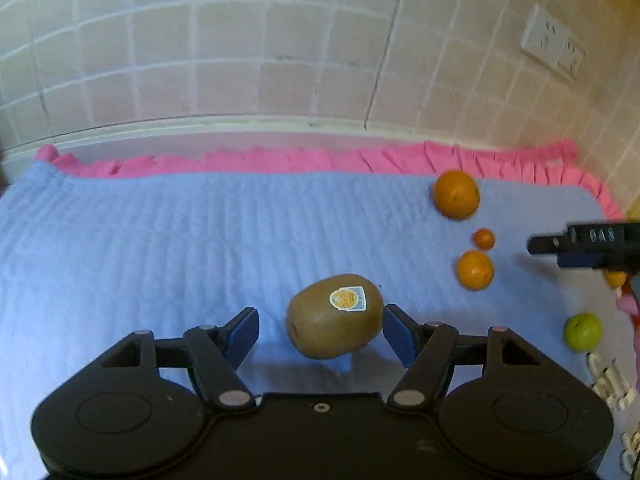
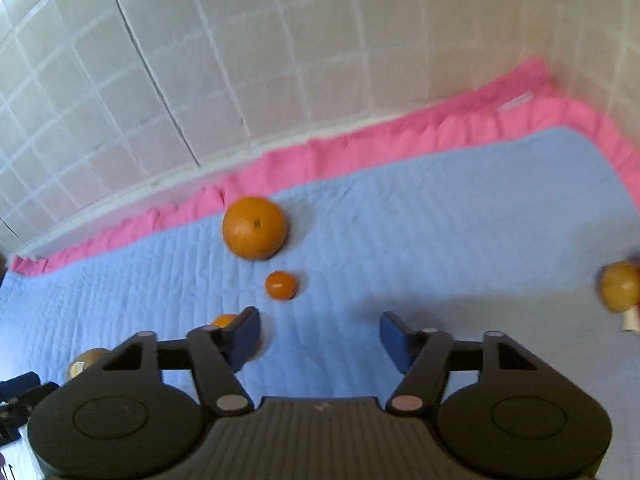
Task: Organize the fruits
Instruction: 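Move the left tool to a stickered kiwi while the right tool approaches an orange, then grasp the stickered kiwi with the left tool while the right tool grasps a small tangerine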
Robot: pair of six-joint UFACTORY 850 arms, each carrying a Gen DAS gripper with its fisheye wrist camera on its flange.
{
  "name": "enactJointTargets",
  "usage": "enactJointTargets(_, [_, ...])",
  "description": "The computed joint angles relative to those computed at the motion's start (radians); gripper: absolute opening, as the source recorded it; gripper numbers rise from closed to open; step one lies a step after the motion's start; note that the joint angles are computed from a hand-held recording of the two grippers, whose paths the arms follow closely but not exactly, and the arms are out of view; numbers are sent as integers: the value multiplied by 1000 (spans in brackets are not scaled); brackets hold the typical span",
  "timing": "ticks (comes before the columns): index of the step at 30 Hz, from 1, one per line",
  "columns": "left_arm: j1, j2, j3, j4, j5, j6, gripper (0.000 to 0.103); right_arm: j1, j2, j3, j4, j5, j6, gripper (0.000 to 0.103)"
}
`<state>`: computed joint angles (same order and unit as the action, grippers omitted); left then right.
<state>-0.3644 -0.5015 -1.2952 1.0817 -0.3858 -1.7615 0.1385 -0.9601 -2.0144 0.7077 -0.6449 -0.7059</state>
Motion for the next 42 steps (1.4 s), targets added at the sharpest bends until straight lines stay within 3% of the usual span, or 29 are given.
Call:
enactJointTargets(4, [14,-37,-26,-69,14,92,82,17,-86,-125,-39,-57,54,63])
enactJointTargets(9, [37,-68,-47,-66,95,101,83,38,-149,-222,-108,-69,127,62])
enactJointTargets(13, [35,-110,-95,-156,64,209,82,46,-213,-319,-147,-114,170,52])
enactJointTargets(20, [29,-128,-111,-149,44,202,82,69,-192,-269,-188,-42,138,40])
enactJointTargets(24, [28,-133,-117,-145,32,216,82,69,-189,-260,-187,-33,132,26])
enactJointTargets(30, [30,-110,-86,-91,62,148,80,47,-166,-236,-102,-57,108,25])
enactJointTargets(37, [-12,-71,-90,50,48,77,80,-12,-27,-64,68,2,-19,25])
enactJointTargets(42, [-41,-79,-163,43,77,139,80,-82,89,80,192,54,-91,25])
